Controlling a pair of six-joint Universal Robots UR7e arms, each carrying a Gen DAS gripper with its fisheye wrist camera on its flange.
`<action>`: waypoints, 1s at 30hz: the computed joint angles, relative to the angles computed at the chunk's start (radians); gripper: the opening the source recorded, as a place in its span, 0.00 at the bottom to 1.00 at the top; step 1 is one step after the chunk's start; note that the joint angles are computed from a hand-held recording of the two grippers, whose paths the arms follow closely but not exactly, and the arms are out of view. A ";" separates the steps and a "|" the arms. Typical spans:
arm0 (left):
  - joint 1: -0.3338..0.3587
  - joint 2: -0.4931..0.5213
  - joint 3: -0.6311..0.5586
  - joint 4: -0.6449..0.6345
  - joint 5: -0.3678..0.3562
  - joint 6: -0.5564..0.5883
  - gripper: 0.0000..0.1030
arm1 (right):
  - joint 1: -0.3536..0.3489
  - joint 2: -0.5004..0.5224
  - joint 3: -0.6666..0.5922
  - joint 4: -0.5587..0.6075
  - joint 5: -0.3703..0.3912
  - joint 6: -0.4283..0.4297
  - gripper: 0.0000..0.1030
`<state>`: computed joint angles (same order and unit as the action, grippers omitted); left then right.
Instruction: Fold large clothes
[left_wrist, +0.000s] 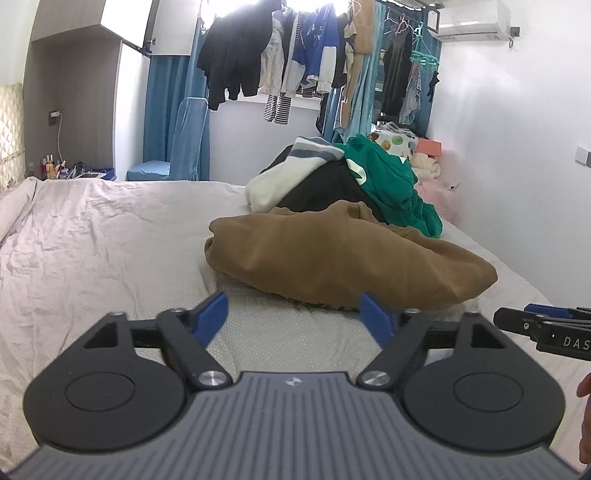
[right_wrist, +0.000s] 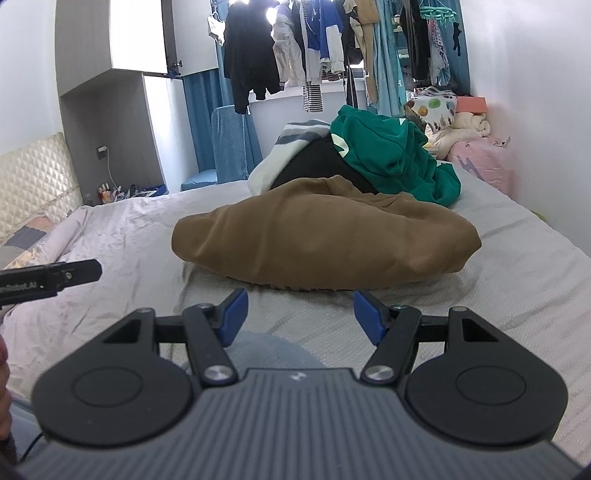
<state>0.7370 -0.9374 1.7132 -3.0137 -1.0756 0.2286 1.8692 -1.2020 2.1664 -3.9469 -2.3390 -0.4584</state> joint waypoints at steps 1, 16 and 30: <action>0.002 0.000 -0.001 0.000 0.000 -0.003 0.87 | 0.001 0.001 -0.001 -0.002 -0.002 -0.002 0.65; 0.000 -0.003 -0.006 0.007 0.042 -0.019 0.98 | 0.004 0.017 -0.041 -0.052 -0.040 -0.070 1.00; 0.002 -0.011 -0.012 0.026 0.033 -0.029 0.98 | 0.001 0.017 -0.050 -0.021 -0.033 -0.070 1.00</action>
